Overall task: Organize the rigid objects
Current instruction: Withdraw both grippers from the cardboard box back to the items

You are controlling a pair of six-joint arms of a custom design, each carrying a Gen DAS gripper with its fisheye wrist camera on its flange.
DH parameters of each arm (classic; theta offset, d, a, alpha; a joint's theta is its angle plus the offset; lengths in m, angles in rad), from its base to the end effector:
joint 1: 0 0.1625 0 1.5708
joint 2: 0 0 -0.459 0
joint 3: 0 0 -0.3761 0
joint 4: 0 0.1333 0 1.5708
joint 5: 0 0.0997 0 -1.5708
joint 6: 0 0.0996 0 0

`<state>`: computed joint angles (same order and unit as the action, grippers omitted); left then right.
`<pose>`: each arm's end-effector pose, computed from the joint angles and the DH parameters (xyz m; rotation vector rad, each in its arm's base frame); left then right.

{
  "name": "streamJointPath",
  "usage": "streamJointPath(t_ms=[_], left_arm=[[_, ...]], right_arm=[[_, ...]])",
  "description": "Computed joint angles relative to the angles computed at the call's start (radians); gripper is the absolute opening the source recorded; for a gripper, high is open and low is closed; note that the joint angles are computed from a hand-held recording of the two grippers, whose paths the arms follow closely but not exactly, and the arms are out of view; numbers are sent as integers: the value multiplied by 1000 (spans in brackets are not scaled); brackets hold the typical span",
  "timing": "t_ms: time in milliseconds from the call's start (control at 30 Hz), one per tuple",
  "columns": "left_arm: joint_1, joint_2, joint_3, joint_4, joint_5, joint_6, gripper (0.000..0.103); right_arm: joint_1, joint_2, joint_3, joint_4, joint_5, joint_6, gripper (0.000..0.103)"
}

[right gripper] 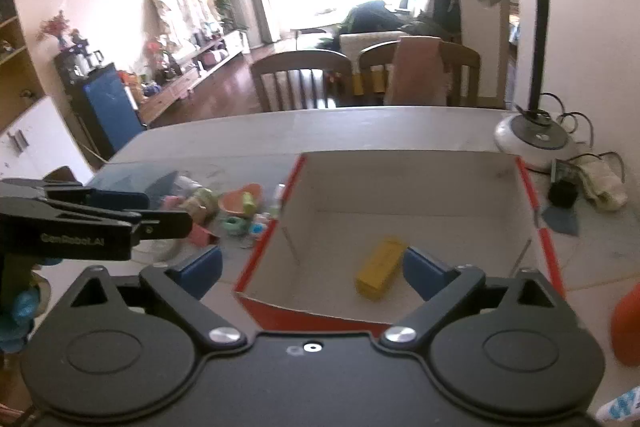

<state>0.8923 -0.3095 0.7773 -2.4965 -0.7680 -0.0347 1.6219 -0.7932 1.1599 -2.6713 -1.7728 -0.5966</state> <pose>-0.4009 -0.8238 0.1147 0.5339 2.3512 -0.8795 0.1547 -0.8057 0.3490 0.7355 -2.5111 0.8963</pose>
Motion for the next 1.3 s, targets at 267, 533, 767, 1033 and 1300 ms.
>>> streamJointPath(t_ms=[267, 533, 767, 1033, 1300], left_arm=[[5, -87, 156, -90, 26, -24, 77], [38, -168, 269, -124, 11, -22, 78], [80, -242, 346, -158, -21, -4, 86], [135, -276, 379, -239, -18, 102, 100], [200, -237, 326, -260, -10, 148, 103]], right_arm=[[23, 11, 18, -1, 43, -12, 102], [55, 48, 24, -25, 41, 24, 102], [88, 109, -8, -40, -2, 72, 102], [122, 199, -82, -27, -80, 121, 102], [148, 315, -206, -13, -202, 149, 100]])
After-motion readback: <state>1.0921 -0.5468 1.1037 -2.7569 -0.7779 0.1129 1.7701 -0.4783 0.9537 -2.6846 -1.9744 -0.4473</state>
